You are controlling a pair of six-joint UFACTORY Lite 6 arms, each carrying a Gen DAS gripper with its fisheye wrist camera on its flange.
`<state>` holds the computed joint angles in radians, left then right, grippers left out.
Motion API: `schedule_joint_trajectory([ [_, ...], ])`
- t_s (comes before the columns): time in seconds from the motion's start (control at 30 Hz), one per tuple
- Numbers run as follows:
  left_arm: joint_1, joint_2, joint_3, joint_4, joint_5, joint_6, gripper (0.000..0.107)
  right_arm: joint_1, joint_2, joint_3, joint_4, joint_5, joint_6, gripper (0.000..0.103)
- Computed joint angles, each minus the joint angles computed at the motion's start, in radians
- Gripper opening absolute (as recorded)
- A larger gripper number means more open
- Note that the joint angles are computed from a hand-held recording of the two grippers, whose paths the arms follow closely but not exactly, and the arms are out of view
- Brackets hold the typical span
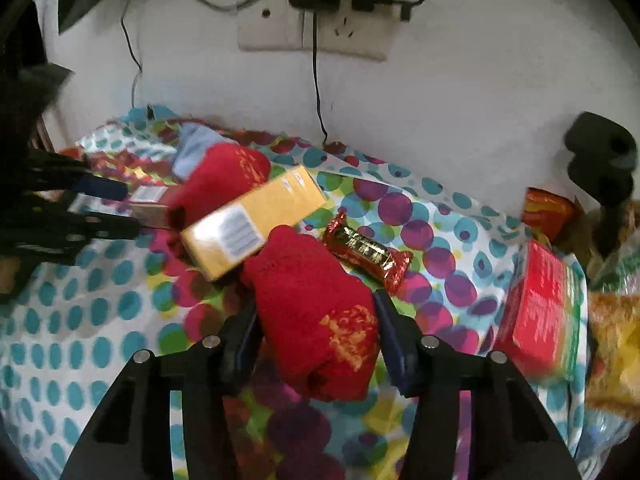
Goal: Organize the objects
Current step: 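Grasp the small red barcode box with the left gripper while the right grasps a red sock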
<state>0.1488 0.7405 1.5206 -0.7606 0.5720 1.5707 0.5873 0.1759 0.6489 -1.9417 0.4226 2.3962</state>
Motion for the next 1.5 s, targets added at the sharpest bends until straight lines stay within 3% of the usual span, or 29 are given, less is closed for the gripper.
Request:
schedule_joint_trajectory([
  [0.13,-0.029,0.085,0.119,0.069,0.058,-0.034,0.054,0.067,-0.087,-0.07,0.069,0.033,0.034,0.05],
  [0.37,-0.065,0.094,0.117,0.051,0.01,-0.034,0.054,0.122,-0.093,-0.115,0.038,0.073,0.189,0.05],
  [0.47,-0.066,0.06,0.045,-0.045,-0.038,0.047,0.054,0.111,-0.083,-0.137,-0.054,0.068,0.323,0.05],
  [0.77,-0.035,-0.073,-0.174,-0.253,-0.087,0.228,0.03,0.119,-0.049,-0.132,-0.03,0.095,0.325,0.05],
  [1.1,-0.001,-0.204,-0.381,-0.406,-0.092,0.324,0.029,0.126,-0.053,-0.122,0.078,0.082,0.249,0.054],
  [1.27,0.047,-0.303,-0.526,-0.547,-0.112,0.463,0.029,0.148,-0.034,-0.103,0.136,0.124,0.201,0.054],
  [1.5,0.11,-0.377,-0.671,-0.821,-0.149,0.708,0.029,0.119,-0.019,-0.097,0.126,0.101,0.21,0.054],
])
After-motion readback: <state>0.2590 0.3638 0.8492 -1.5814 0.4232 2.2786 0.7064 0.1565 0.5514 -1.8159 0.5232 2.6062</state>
